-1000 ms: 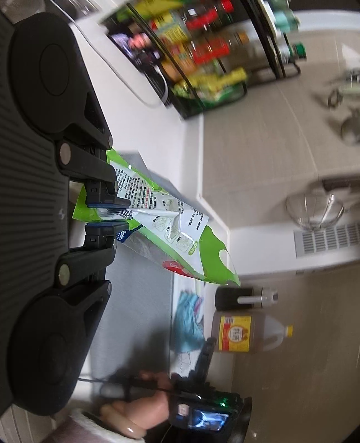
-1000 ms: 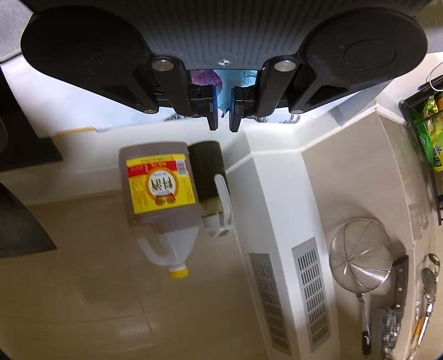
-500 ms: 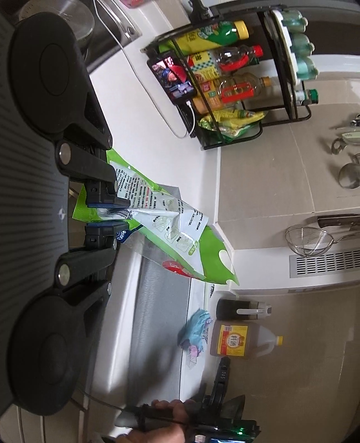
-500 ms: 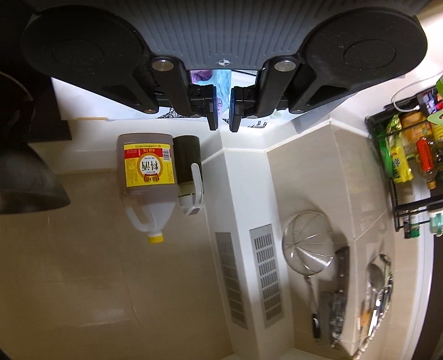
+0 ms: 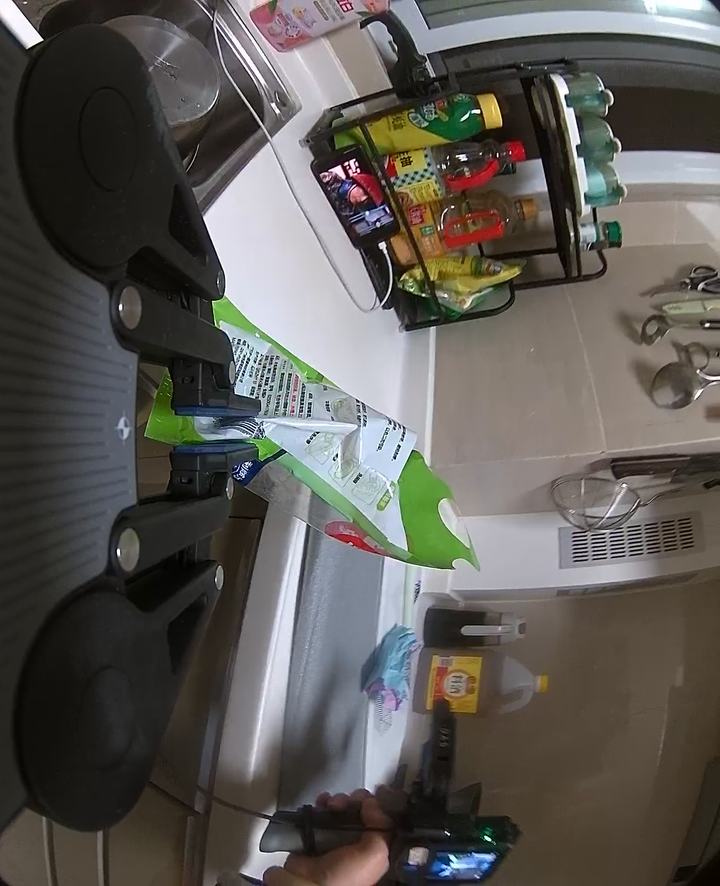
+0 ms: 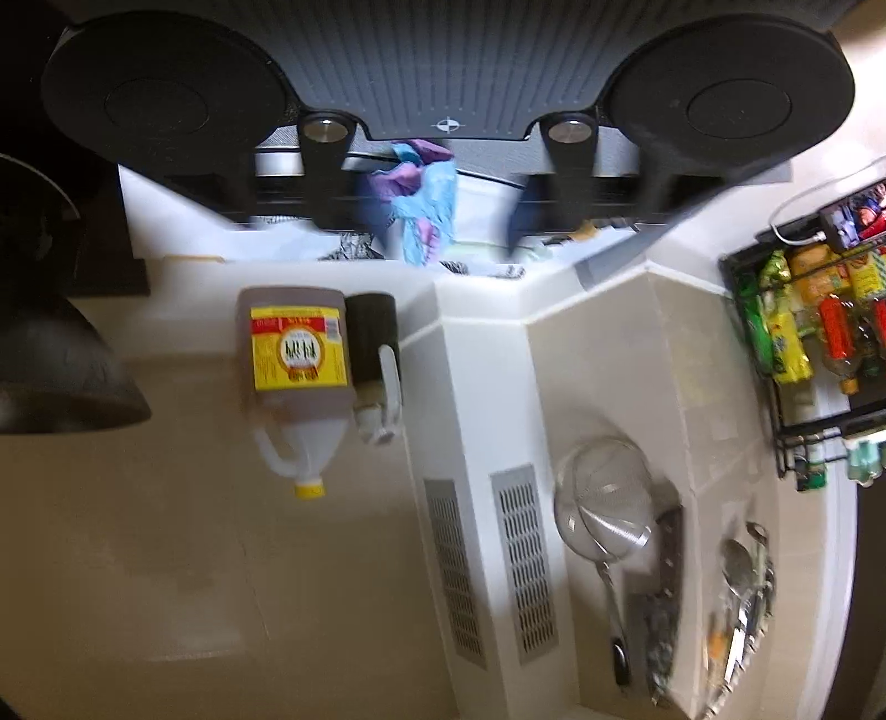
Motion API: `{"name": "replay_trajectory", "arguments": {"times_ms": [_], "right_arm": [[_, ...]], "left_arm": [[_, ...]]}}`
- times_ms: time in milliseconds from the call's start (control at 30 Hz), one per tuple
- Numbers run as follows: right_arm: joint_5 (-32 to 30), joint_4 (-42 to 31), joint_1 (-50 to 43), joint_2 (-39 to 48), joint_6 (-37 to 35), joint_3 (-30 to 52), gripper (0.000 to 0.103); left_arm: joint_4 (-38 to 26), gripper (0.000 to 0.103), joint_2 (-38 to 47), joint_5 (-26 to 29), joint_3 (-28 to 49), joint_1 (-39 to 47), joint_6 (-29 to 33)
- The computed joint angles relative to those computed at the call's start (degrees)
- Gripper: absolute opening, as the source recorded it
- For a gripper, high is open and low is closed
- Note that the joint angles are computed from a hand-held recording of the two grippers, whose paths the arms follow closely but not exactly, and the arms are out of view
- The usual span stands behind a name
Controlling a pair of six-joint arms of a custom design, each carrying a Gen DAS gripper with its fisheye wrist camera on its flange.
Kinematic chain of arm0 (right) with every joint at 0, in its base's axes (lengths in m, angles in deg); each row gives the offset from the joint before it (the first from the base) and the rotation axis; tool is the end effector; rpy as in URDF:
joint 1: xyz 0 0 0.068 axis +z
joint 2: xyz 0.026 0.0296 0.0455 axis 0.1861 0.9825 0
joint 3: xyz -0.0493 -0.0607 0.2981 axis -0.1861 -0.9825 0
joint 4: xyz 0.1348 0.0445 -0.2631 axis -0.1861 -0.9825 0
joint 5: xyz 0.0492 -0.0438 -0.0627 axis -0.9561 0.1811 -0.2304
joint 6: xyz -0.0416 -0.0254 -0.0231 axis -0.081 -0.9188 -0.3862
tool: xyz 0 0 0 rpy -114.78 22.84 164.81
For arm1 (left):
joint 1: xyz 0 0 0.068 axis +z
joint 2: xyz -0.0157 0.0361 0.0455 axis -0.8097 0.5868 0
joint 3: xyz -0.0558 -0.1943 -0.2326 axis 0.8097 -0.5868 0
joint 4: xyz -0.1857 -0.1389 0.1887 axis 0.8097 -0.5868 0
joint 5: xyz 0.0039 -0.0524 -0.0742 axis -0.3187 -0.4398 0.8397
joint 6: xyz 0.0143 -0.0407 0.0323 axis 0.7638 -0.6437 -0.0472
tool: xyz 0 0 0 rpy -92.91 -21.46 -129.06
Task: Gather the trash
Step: 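Carry the snack bag with the left gripper while the right carries the blue cloth over the bin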
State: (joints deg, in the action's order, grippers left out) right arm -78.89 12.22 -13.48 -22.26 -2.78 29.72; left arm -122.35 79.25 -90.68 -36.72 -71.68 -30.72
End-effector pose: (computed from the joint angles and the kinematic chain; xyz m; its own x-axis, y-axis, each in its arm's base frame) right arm 0.2428 -0.1008 0.2876 -0.1672 0.2176 -0.9616 0.2356 0.9559 0.1754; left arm 0.1169 -0.0334 0.3264 -0.3889 0.2144 -0.8960 0.2508 0.9604 0.1209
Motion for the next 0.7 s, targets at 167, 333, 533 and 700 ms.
{"name": "replay_trajectory", "arguments": {"times_ms": [167,333,533,700], "right_arm": [[-0.06,-1.35,-0.14,6.83,-5.49,3.14,0.087],[2.56,-1.21,0.93,17.46,-10.78,9.92,0.091],[2.95,-11.02,2.41,30.61,-15.69,24.17,0.095],[4.55,-15.38,3.44,33.41,-15.78,26.87,0.021]], "left_arm": [[1.43,0.010,2.36,-0.13,0.70,0.13,-0.32],[3.10,0.010,5.62,-0.72,1.45,-0.42,-0.31],[4.49,0.010,8.88,-2.34,2.17,-1.55,-1.23],[5.07,0.010,9.69,-1.30,2.27,-0.34,-1.34]]}}
